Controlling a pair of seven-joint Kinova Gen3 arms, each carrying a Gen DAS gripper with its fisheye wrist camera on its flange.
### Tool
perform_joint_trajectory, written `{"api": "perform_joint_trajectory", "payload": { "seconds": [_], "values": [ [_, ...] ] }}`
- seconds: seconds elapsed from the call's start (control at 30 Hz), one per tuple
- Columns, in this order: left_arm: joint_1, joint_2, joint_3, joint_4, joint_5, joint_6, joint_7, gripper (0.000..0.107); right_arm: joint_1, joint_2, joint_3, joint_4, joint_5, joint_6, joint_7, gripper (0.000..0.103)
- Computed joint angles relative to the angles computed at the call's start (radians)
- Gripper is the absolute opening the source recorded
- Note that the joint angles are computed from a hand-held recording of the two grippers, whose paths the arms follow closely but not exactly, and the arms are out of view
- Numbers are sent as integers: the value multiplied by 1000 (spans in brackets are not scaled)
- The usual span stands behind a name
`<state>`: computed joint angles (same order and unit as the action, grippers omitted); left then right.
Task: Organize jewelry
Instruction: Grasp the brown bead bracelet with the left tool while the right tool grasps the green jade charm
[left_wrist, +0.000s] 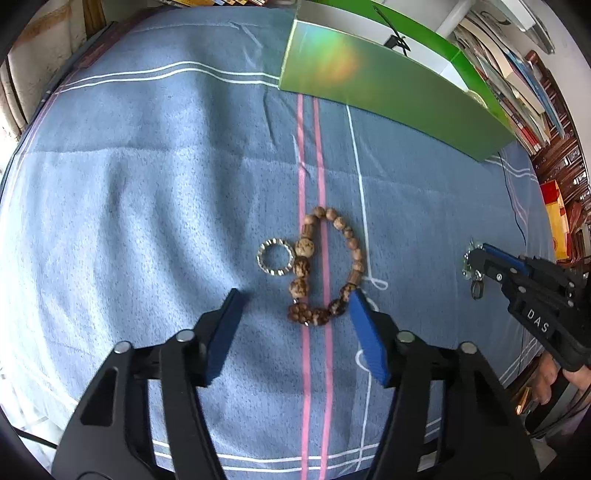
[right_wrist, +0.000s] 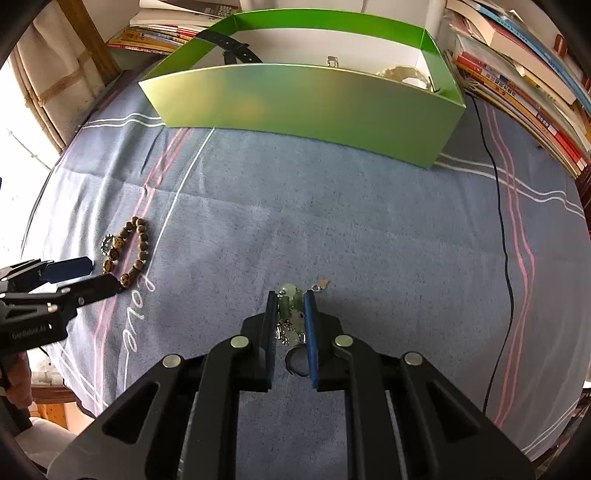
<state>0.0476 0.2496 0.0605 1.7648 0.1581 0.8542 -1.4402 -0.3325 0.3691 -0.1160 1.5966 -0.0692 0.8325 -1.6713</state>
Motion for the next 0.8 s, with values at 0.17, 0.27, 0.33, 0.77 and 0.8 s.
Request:
{"api": "perform_joint_trajectory", "payload": {
  "seconds": [0.17,0.27,0.33,0.77,0.8],
  "values": [
    [-12,23,-10,-36,1,3,8,50,-6,-13,6,3,-1,-5,-35,14],
    [17,39,-8,-73,-52,-5,21,46,-6,-14,10,0,1,-5,-57,14],
    [40,59,-2,-103,-90,-4,16,46,2,-18,9,5,-2,-7,-56,14],
    [83,171,5,-253,-183,126,-121,43,3,-22,21,15,15,-7,-120,14],
    [97,173,-4,-255,-202,119,-109,39,2,-20,22,15,18,-6,-127,14]
  ]
}}
